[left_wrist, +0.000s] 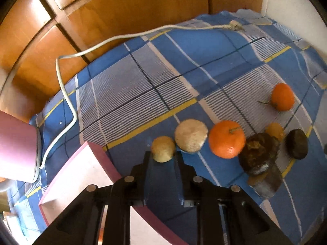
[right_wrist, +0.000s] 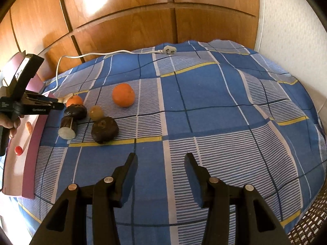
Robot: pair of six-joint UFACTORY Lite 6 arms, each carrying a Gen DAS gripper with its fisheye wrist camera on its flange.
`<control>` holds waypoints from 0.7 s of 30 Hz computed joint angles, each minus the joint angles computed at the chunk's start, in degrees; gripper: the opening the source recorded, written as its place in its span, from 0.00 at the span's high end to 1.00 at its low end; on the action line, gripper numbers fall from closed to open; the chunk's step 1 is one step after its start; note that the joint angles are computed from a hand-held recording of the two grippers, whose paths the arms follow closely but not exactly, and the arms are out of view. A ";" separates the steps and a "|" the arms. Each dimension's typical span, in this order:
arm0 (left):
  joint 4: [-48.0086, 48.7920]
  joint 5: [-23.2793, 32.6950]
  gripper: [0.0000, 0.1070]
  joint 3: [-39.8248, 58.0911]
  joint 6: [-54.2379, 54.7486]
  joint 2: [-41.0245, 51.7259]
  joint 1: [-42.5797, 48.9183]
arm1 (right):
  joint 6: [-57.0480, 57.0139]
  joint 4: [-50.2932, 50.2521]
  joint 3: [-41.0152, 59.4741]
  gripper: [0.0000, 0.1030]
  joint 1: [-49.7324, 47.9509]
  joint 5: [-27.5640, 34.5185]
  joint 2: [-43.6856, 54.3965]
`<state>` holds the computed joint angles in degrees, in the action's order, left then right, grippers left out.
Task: Organize fruits
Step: 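Reach the left gripper to the small beige round fruit and grasp it, then carry the beige fruit into the tray and open the left gripper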
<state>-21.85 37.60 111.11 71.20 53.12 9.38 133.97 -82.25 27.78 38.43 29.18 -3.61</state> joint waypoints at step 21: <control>-29.89 16.39 0.80 -36.63 20.12 -30.89 24.59 | -2.22 4.80 0.92 0.53 3.60 -1.45 0.77</control>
<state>-51.73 53.98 74.48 91.32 22.23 33.98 131.75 -77.45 28.70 42.03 27.73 -2.84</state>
